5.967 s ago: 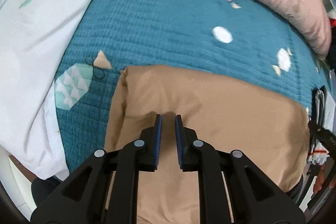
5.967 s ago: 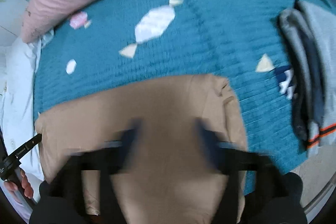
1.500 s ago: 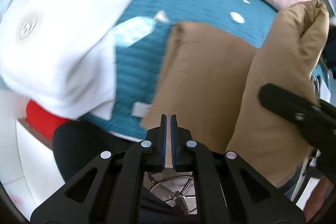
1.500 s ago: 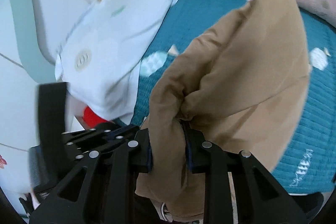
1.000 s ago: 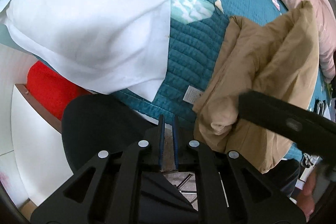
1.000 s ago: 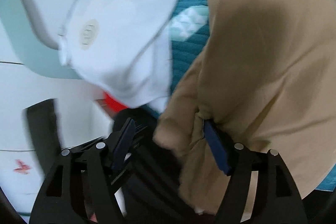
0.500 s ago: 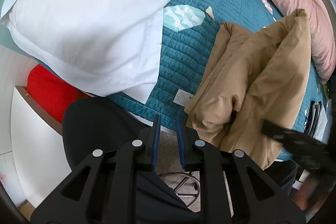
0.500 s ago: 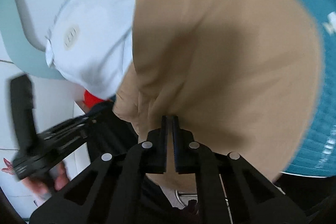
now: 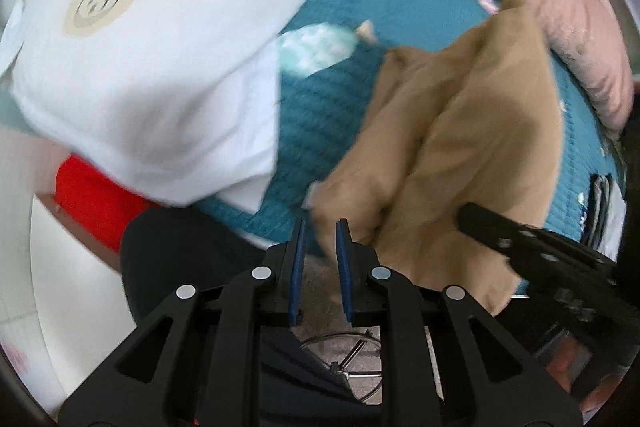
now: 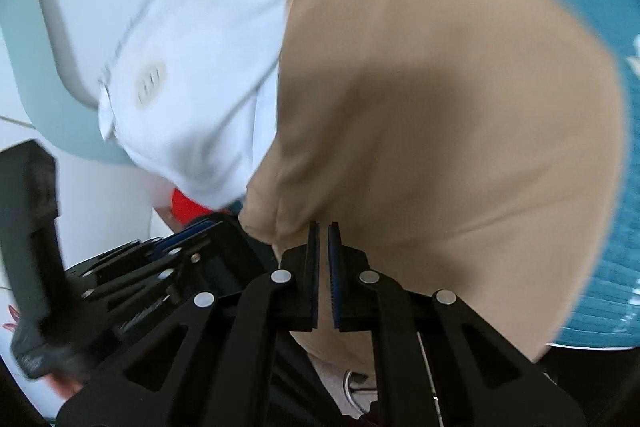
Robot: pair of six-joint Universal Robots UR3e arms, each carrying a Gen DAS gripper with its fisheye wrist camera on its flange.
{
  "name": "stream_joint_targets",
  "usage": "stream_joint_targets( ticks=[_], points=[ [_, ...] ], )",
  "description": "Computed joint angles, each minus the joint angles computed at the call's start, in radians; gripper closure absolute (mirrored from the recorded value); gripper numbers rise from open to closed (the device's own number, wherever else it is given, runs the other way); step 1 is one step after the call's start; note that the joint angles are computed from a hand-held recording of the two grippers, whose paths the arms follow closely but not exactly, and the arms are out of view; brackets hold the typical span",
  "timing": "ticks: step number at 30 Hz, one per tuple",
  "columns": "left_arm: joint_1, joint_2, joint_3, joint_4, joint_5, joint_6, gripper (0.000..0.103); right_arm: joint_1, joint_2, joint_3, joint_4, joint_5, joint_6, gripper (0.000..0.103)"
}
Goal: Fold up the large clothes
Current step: 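Carry the jacket with the right tool while the left tool opens and releases it, then lower the tan jacket onto the quilt and pinch its edge with both tools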
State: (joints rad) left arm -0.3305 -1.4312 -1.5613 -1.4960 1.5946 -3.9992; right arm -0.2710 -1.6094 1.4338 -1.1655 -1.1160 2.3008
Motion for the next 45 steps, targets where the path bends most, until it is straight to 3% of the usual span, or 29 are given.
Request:
stream_joint_targets(
  ticks=[3,7,14,17,19,21,28,32,35,38,42,45],
  points=[
    [-0.014,-0.112,0.144,0.032,-0.016,0.063,0.087,-0.120,0.015,-0.144,0.085,0.044,-0.048,0.098],
    [-0.042,-0.330,0.445,-0.008,-0.009,0.134,0.087,-0.196,0.077,-0.264,0.034,0.064,-0.011,0.098],
    [-0.016,-0.716,1.011,-0.147,-0.068,0.243,0.087,-0.186,0.293,-0.484,0.008,0.050,0.089,0.098],
    [0.017,-0.833,1.157,-0.204,-0.078,0.271,0.088,-0.134,0.332,-0.471,-0.050,0.028,0.134,0.098],
    [0.035,-0.863,1.149,-0.218,-0.055,0.276,0.096,-0.102,0.376,-0.490,-0.061,0.004,0.149,0.098],
    [0.064,-0.835,1.000,-0.161,-0.052,0.287,0.101,-0.049,0.419,-0.475,-0.120,-0.042,0.183,0.098],
    [0.129,-0.773,0.634,0.111,-0.079,0.293,0.101,0.074,0.490,-0.347,-0.337,-0.153,0.256,0.102],
    [0.177,-0.778,0.562,0.200,-0.133,0.292,0.101,0.100,0.546,-0.334,-0.404,-0.168,0.303,0.103],
    [0.182,-0.763,0.523,0.260,-0.126,0.301,0.101,0.107,0.586,-0.404,-0.370,-0.175,0.320,0.103],
    [0.169,-0.765,0.621,0.150,-0.103,0.307,0.101,0.089,0.595,-0.502,-0.269,-0.155,0.299,0.103],
    [0.182,-0.720,0.680,0.084,-0.159,0.322,0.101,0.026,0.556,-0.561,-0.182,-0.107,0.254,0.103],
    [0.152,-0.710,0.747,-0.006,-0.106,0.343,0.101,-0.009,0.525,-0.565,-0.174,-0.119,0.251,0.103]
  ],
)
